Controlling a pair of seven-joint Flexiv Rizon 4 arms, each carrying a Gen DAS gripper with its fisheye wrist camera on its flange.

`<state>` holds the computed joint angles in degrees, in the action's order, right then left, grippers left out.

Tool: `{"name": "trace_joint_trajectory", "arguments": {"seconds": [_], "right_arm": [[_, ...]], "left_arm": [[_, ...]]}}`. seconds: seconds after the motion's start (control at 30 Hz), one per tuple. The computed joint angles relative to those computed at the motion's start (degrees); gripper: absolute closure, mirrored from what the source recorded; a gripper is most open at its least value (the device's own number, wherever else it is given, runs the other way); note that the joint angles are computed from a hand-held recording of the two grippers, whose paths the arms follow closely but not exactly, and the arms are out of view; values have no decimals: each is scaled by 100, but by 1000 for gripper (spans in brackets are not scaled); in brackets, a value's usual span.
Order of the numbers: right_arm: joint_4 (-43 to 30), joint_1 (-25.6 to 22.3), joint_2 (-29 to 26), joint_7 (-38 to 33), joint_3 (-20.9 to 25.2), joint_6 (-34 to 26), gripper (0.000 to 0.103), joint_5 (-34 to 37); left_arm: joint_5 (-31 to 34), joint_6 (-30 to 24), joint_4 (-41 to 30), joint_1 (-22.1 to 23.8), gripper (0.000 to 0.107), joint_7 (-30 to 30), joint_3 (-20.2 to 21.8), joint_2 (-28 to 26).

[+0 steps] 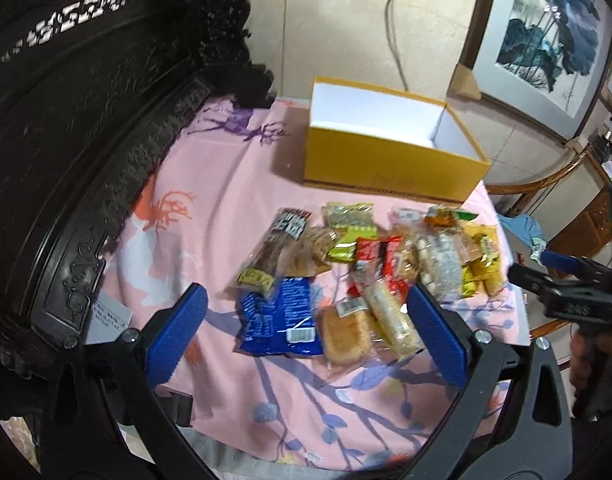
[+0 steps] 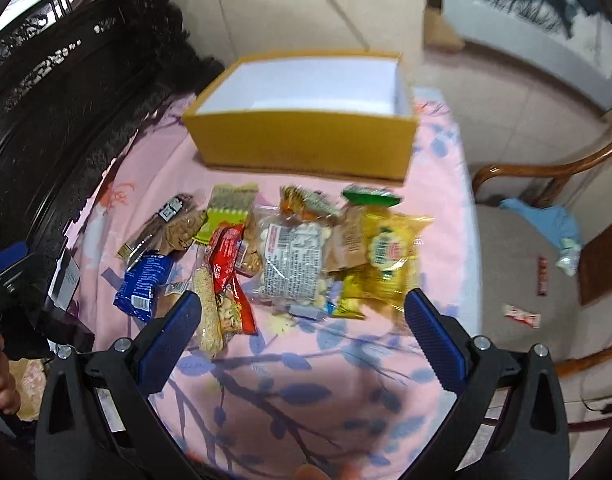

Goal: Organize snacks
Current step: 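Grasp the blue snack packet with the left tool while the right tool grasps the clear bag of white balls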

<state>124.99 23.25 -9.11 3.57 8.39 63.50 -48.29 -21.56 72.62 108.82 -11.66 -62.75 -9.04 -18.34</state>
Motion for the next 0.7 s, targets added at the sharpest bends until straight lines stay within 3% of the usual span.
{"name": "trace_joint_trajectory", "arguments": {"seconds": [0.13, 0.27, 0.4, 0.57, 0.6, 0.7], "right_arm": [[-244, -111, -738, -326, -215, 837, 13, 216], [-678, -199, -1380, -1192, -33, 875, 21, 1346], [-802, 33, -1582, -1410, -262, 931, 24, 1684], [-707, 210, -1628, -1578, -491, 1310, 44, 1955], [-686, 212, -1617, -1646, -506, 1375, 56, 2002], [-601, 343, -1517, -1694, -650, 1451, 67, 1968]], "left_arm": [[153, -31, -99, -3, 6, -238, 162, -161], [301, -70, -217, 35, 6, -517, 288, -283], [461, -44, -266, 100, 6, -705, 375, -381], [759, -274, -352, 89, 6, -945, 501, -531], [857, -324, -382, 64, 6, -980, 535, -573], [1097, -461, -497, 18, 6, -992, 571, -741]]}}
